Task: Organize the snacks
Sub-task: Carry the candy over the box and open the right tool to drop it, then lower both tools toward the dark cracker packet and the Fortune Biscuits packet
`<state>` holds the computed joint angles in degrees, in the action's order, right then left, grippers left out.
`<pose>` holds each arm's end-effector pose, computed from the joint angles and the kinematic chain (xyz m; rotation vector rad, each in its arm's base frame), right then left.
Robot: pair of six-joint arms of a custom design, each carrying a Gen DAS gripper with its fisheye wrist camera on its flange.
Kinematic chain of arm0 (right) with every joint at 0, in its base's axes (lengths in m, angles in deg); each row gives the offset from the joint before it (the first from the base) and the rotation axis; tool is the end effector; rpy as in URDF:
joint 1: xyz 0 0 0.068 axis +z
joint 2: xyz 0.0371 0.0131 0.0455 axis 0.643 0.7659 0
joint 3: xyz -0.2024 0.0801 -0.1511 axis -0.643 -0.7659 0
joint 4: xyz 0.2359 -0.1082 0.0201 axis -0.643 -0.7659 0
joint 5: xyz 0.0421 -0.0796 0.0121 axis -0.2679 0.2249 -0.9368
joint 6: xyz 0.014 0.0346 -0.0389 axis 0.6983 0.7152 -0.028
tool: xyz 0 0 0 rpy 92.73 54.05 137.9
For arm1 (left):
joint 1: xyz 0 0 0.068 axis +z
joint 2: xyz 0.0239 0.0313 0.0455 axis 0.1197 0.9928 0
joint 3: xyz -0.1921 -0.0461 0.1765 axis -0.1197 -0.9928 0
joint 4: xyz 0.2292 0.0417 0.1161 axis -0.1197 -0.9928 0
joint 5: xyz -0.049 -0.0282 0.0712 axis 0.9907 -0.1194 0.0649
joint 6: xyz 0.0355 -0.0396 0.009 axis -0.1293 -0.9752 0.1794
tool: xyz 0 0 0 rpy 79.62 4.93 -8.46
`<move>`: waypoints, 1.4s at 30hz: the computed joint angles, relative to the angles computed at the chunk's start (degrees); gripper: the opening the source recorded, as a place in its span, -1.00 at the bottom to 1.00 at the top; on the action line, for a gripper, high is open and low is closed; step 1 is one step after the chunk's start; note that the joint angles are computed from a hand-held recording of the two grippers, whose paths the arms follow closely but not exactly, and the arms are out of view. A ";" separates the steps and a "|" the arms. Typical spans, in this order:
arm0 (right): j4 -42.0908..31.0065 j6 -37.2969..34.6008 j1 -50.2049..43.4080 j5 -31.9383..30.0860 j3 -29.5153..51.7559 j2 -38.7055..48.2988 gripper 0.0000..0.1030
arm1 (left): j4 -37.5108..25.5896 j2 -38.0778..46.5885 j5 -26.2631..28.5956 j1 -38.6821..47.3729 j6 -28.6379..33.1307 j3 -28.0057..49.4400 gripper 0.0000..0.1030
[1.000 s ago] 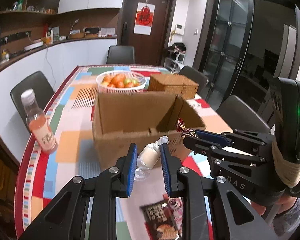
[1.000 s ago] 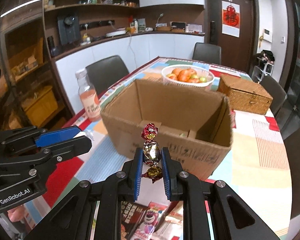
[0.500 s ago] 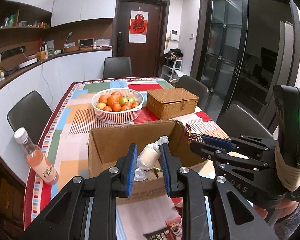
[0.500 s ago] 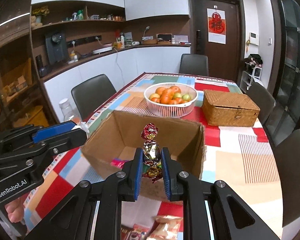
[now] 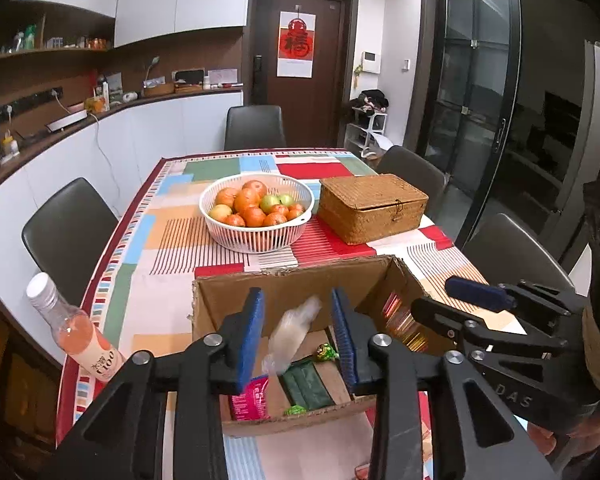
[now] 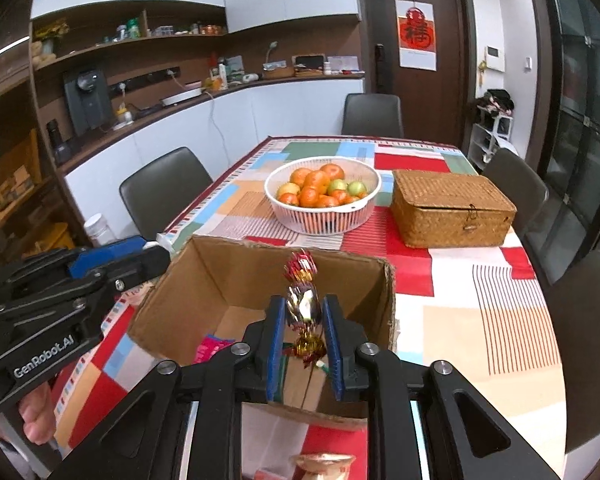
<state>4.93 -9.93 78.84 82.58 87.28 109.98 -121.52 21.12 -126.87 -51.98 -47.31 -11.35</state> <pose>0.2117 0.1727 0.2134 -0.6786 2.1770 0.4702 0.1310 -0.1659 0.2381 -0.2012 2.1922 0.0246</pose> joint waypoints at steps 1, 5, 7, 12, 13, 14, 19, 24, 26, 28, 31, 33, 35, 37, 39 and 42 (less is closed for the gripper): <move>0.78 0.30 0.05 0.04 -1.07 -1.00 -0.16 | -1.35 0.10 -0.92 -1.15 -1.36 0.10 -0.33; 1.38 -0.06 2.68 3.64 -5.66 -6.65 -0.16 | -8.44 1.35 -4.27 -7.80 -9.88 0.94 -0.31; 0.78 0.62 4.10 4.55 -8.15 -10.23 -0.16 | -12.29 2.28 -5.36 -11.52 -15.07 1.41 -0.31; -1.55 3.47 8.53 7.22 -14.04 -18.66 -0.16 | -22.20 5.68 -6.49 -22.18 -30.33 2.56 -0.31; -2.26 4.29 9.19 7.08 -15.00 -20.01 -0.16 | -24.15 6.15 -6.52 -23.62 -32.88 2.83 -0.31; -2.58 4.66 9.53 6.97 -15.40 -20.52 -0.16 | -27.33 7.62 -6.50 -26.33 -37.84 3.39 -0.30; -4.10 7.72 13.57 9.98 -19.48 -25.00 -0.16 | -35.25 13.07 -4.09 -35.09 -52.56 4.62 -0.25; -5.80 9.87 17.31 13.55 -23.47 -28.56 -0.16 | -33.79 16.69 -0.89 -39.35 -57.84 4.19 -0.22; -6.45 10.15 17.79 14.08 -24.38 -29.11 -0.16 | -30.65 17.38 0.32 -39.50 -57.64 3.36 -0.21; -6.95 10.02 17.69 13.84 -25.38 -29.29 -0.06 | -27.69 18.22 1.38 -39.80 -57.70 2.40 -0.17; -6.69 9.52 16.42 13.05 -27.07 -29.08 0.01 | -22.24 19.20 3.34 -39.05 -56.65 0.73 -0.16; -5.54 8.42 14.56 11.84 -27.96 -27.84 0.01 | -17.45 19.81 4.84 -37.77 -55.68 -0.77 -0.11; -3.89 7.36 12.39 10.57 -28.77 -25.99 0.01 | -13.53 20.95 6.35 -36.80 -55.11 -1.82 -0.04; -2.11 6.68 10.23 9.08 -29.17 -23.39 0.01 | -9.53 22.47 8.32 -35.49 -54.37 -2.89 -0.01; 0.03 5.85 7.75 7.51 -29.80 -21.06 0.01 | -6.22 23.66 9.75 -34.34 -53.44 -3.70 0.00; 3.66 4.77 5.21 5.73 -30.56 -16.80 0.01 | -2.16 25.69 11.86 -32.67 -51.94 -4.35 0.01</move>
<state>8.59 -5.16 84.04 88.31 56.72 93.18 -123.67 46.80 -115.02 -84.65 -99.25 -15.70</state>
